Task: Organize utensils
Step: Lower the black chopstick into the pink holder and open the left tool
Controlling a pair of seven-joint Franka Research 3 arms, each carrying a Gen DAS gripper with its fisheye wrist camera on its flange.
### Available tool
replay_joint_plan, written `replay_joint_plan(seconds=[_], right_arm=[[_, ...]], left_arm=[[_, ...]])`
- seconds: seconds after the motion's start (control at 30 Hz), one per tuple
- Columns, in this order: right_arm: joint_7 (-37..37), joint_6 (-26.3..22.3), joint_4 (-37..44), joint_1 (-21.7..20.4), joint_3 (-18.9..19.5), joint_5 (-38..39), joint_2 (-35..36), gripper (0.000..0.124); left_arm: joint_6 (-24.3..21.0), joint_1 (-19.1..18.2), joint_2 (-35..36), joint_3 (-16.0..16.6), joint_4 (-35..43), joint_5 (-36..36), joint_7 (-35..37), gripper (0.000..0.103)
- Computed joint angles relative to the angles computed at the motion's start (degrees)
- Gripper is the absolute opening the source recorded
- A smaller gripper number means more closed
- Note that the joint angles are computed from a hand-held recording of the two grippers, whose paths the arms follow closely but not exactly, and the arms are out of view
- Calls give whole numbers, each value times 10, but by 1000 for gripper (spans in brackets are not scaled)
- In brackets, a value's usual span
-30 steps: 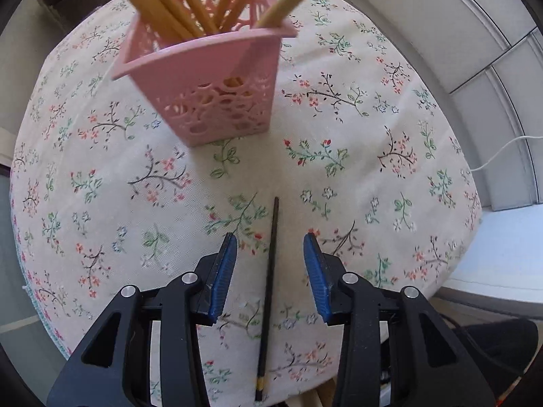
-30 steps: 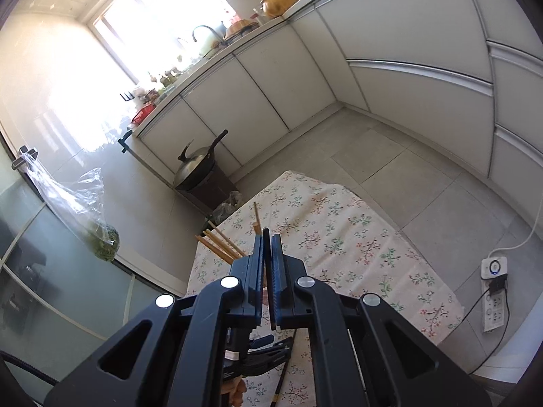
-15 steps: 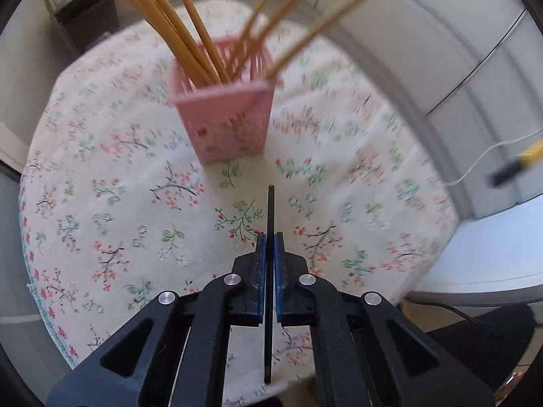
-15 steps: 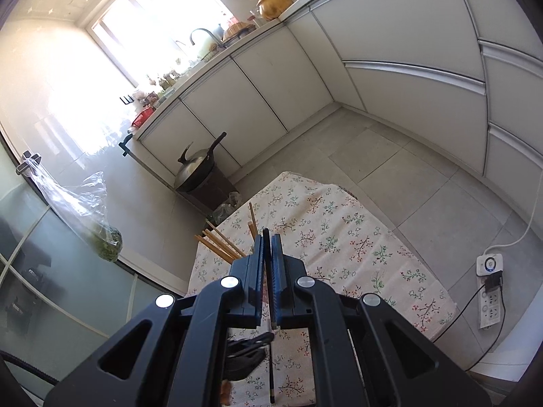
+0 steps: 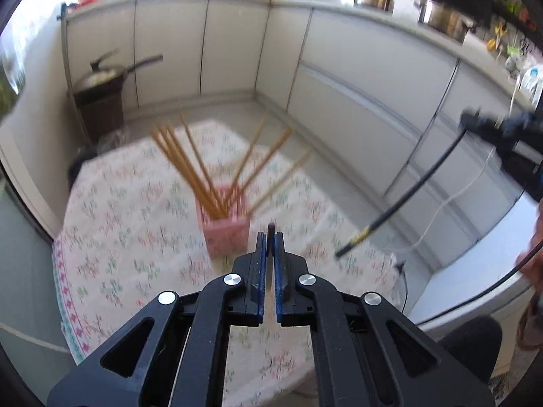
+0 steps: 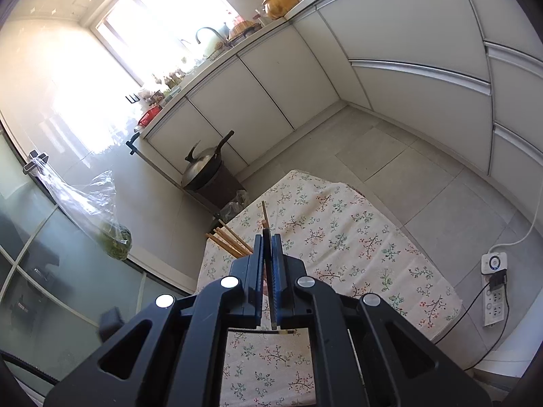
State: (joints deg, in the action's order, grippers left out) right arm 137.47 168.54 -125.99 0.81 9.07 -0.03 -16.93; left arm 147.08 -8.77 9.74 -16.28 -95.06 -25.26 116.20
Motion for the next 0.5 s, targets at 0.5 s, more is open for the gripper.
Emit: replay_joint_plan(seconds=[0.5], right_arm=[[-39, -23, 63, 38, -30, 19, 58, 5]], left_arm=[[66, -18, 128, 4, 213, 120, -154, 4]])
